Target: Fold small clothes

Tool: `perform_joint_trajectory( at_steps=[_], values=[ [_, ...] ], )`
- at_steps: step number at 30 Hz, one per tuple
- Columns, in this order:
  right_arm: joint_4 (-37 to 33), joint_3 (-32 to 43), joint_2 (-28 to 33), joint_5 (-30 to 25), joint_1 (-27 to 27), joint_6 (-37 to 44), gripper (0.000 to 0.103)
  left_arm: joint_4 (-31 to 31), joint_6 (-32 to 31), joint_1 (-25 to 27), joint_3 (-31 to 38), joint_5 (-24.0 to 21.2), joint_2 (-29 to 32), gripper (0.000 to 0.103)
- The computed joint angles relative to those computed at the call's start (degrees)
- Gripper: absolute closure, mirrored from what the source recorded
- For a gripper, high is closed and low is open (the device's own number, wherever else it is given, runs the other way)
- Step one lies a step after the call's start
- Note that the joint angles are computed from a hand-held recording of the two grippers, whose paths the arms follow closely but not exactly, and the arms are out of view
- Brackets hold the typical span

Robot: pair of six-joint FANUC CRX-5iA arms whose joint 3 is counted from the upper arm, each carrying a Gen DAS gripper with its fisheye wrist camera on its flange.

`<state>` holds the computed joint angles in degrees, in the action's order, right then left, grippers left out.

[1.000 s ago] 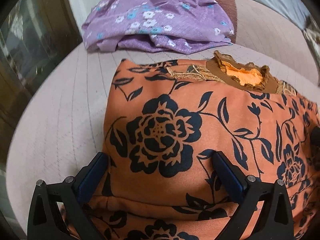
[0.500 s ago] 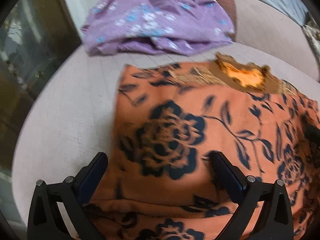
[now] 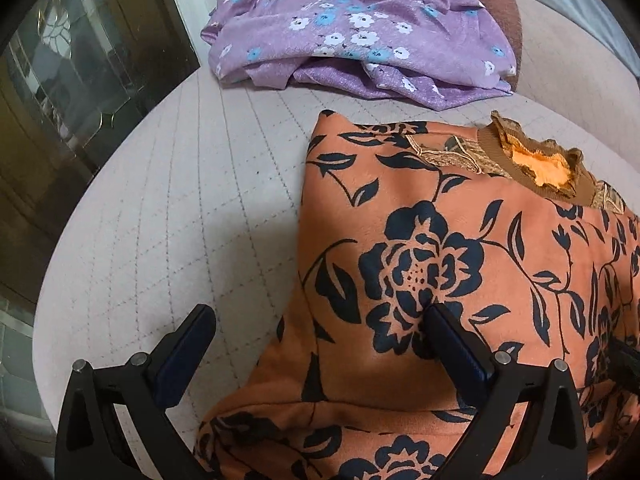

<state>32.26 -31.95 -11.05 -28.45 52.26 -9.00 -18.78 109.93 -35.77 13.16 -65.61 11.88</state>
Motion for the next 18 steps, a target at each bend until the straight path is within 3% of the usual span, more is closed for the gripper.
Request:
perform_joint_trajectory(
  at_steps=[2,5,10,12,14,18],
  values=[
    [1.3,0.3,-0.6,-2.4,0.1,0.5,0.071,0.2,0.1,0.3,-0.3,0.2,-0.4,0.0],
    [11.9,-4.1,-3.7,-2.7,-1.9,-9.5,0.071,-1.0,1.8,0.6,-0.2,0.9,-0.9,0.0],
    [9.6,-5.6,-3.7,-10.1,-3.4,-12.0,0.073,-1.5,3.6,1.4,0.8,-0.9,0.0,0.0],
    [12.6,-8.2,-5.3,-6.9,-4.4,-17.0,0.073,-1.8,4.0,1.3,0.9,-1.4,0.1,0.0],
    [11.0,-6.3,-4.7,-7.2,-4.1,-14.0,0.072,-3.1,4.4,0.4,1.5,-1.9,0.3,0.0],
    [17.1,-5.8,-3.3,-5.6,-3.3,-15.4,0.072,-3.2,3.8,-0.1,1.5,-2.0,0.3,0.0]
  ],
)
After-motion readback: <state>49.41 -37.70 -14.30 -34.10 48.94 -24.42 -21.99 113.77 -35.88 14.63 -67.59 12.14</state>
